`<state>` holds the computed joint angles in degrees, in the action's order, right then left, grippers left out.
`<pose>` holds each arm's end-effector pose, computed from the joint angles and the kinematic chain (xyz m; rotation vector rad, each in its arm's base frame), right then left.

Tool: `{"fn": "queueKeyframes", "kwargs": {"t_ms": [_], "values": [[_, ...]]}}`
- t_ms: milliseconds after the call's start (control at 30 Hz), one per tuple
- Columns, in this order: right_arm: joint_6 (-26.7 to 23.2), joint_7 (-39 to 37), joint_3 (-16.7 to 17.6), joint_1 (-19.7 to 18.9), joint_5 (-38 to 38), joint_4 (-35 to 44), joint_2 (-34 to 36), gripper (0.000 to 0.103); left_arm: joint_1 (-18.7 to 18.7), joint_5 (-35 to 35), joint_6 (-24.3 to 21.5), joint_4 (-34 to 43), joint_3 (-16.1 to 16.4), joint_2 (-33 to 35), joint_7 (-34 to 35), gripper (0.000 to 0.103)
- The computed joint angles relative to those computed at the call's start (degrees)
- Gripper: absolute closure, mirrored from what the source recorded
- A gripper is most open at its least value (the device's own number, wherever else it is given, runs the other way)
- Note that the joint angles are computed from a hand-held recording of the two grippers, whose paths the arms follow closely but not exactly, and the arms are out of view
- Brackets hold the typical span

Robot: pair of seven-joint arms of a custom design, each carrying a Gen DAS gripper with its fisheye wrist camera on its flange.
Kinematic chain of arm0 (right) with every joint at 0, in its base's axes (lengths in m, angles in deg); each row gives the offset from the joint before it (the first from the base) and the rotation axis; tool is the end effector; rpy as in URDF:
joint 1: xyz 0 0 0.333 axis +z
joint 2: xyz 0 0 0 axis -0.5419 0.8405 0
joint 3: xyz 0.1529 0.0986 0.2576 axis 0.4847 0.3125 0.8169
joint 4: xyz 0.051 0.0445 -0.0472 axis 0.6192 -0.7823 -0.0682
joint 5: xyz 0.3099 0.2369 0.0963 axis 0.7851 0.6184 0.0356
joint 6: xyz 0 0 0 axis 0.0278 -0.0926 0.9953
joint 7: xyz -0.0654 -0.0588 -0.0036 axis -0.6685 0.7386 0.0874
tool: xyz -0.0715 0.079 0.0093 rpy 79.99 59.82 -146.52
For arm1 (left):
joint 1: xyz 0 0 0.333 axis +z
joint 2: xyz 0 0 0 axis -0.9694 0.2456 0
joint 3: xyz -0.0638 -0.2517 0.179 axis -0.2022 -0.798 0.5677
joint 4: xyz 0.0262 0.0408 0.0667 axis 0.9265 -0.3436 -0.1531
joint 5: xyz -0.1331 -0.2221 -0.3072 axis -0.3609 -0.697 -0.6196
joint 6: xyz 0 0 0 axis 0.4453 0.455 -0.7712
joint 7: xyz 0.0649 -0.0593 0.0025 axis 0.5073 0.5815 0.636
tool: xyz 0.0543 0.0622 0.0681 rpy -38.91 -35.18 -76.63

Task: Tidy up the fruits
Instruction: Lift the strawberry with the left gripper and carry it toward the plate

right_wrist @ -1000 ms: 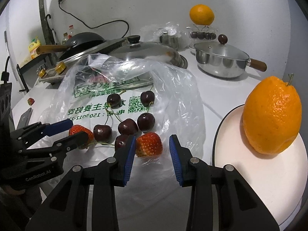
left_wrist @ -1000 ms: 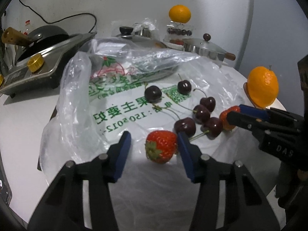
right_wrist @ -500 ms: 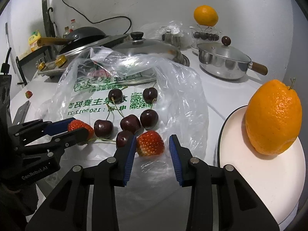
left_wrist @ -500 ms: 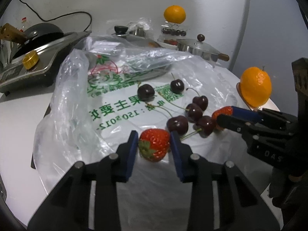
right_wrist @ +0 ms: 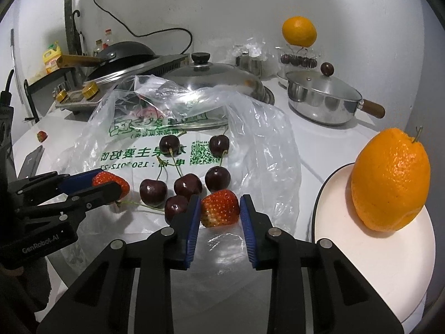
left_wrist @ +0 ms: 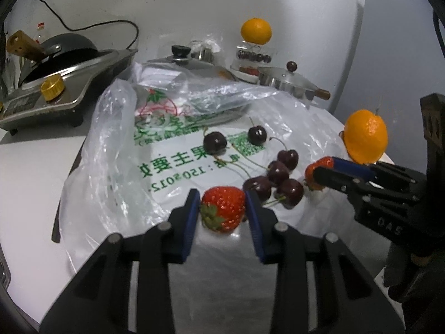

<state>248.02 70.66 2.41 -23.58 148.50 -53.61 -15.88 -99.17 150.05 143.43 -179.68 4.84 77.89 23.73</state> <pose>0.6504 0.1618 0.3848 -2.1351 0.9524 -0.4219 0.5673 -0.3488 0.3369 -1.9141 1.4696 -0.8954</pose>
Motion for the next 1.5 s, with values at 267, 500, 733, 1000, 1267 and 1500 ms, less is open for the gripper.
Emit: {"fn": "queueKeyframes", "kwargs": {"t_ms": [267,500,733,1000,1267,1500], "values": [[-0.62,-6.60,1.34,-0.76,6.69,-0.35,-1.70,0.072,-0.60,-0.80,-2.87,-0.53,-0.18,-0.63,0.35,0.068],[-2.59,-10.39,0.74,0.10,10.24,-0.99,-2.97,0.072,-0.55,-0.70,-4.62,-0.88,-0.50,-0.78,-0.80,0.068],[-3.75,-11.51,-0.26,1.04,10.54,-1.35,-3.27,0.072,-1.05,-0.74,-7.18,-1.21,-0.75,-1.17,-0.94,0.068],[-3.79,-12.01,-0.49,2.45,7.37,-2.75,-3.26,0.073,-1.10,-1.56,-9.88,-1.95,-1.33,-2.01,0.08,0.067],[-1.59,-11.17,-0.31,2.16,7.83,-2.82,-3.04,0.073,-0.44,-2.65,-11.05,-2.49,-1.72,-2.35,1.57,0.065],[-2.33,-5.07,-1.05,1.85,3.50,-1.60,-1.46,0.073,-0.48,-3.66,-10.18,-1.34,-1.72,-1.16,4.11,0.051]]}}
